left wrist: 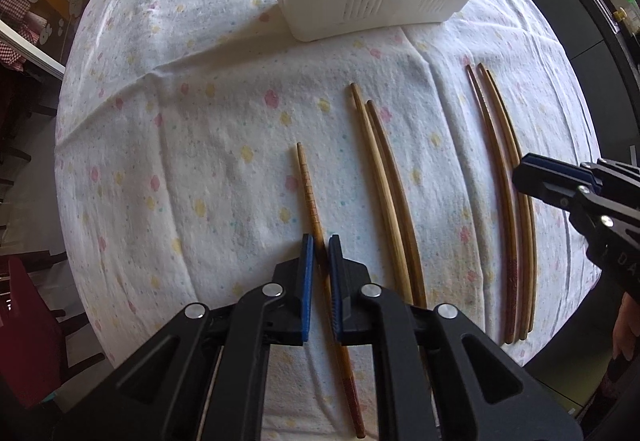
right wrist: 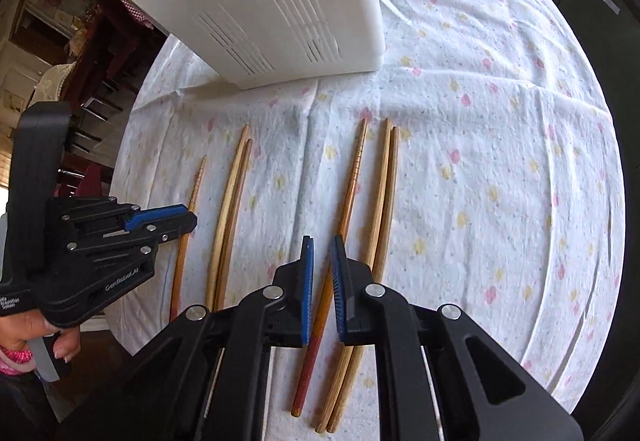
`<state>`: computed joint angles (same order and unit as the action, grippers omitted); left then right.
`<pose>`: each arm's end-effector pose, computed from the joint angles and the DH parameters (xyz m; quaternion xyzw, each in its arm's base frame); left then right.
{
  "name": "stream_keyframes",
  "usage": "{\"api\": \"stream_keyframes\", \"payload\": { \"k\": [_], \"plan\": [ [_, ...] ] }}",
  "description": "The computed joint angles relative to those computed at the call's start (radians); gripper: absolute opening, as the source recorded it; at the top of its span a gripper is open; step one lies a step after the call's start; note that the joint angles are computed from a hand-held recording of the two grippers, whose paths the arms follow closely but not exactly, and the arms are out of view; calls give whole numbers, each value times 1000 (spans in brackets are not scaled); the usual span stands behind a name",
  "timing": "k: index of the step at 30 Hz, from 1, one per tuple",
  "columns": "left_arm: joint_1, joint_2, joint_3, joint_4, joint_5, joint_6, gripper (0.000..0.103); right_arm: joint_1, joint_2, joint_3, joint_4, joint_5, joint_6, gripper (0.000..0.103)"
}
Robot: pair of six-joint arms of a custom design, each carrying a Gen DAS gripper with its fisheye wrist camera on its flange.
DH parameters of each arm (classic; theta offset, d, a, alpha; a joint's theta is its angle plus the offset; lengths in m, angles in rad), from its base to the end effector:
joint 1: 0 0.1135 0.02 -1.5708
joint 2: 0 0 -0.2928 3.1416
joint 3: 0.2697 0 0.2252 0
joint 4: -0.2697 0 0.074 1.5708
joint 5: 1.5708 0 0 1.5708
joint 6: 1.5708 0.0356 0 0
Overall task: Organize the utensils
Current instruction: 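Grasp a wooden chopstick with the left tool while the right tool grasps a red-tipped chopstick, then lift the wooden chopstick into the basket and open the left tool while the right tool holds its chopstick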
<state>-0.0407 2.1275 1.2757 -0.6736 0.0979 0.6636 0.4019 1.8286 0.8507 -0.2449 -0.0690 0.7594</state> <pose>0.3673 -0.0184 0.1290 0.3455 0.9369 -0.0396 0.0366 0.2779 0.1208 0.1472 0.1691 0.9697 0.1233 0.1260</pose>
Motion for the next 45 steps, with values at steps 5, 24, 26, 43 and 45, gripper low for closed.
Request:
{"api": "stream_keyframes", "payload": {
  "k": [5,24,26,43,45],
  "plan": [
    [-3,-7,-16,22,-3,18,9,4,94,143,-150,61,-7,12],
    [-55,-59,-98,9,-72,-41,35,34,289,405,-358,122,0,12],
    [-46,-56,-86,3,-63,-54,7,30,291,408,-358,120,-2,11],
    [145,-206,-78,-78,160,136,6,88,-11,44,-48,130,107,7],
    [183,-237,-57,-130,215,175,6,108,-103,-25,-4,143,130,7]
  ]
}}
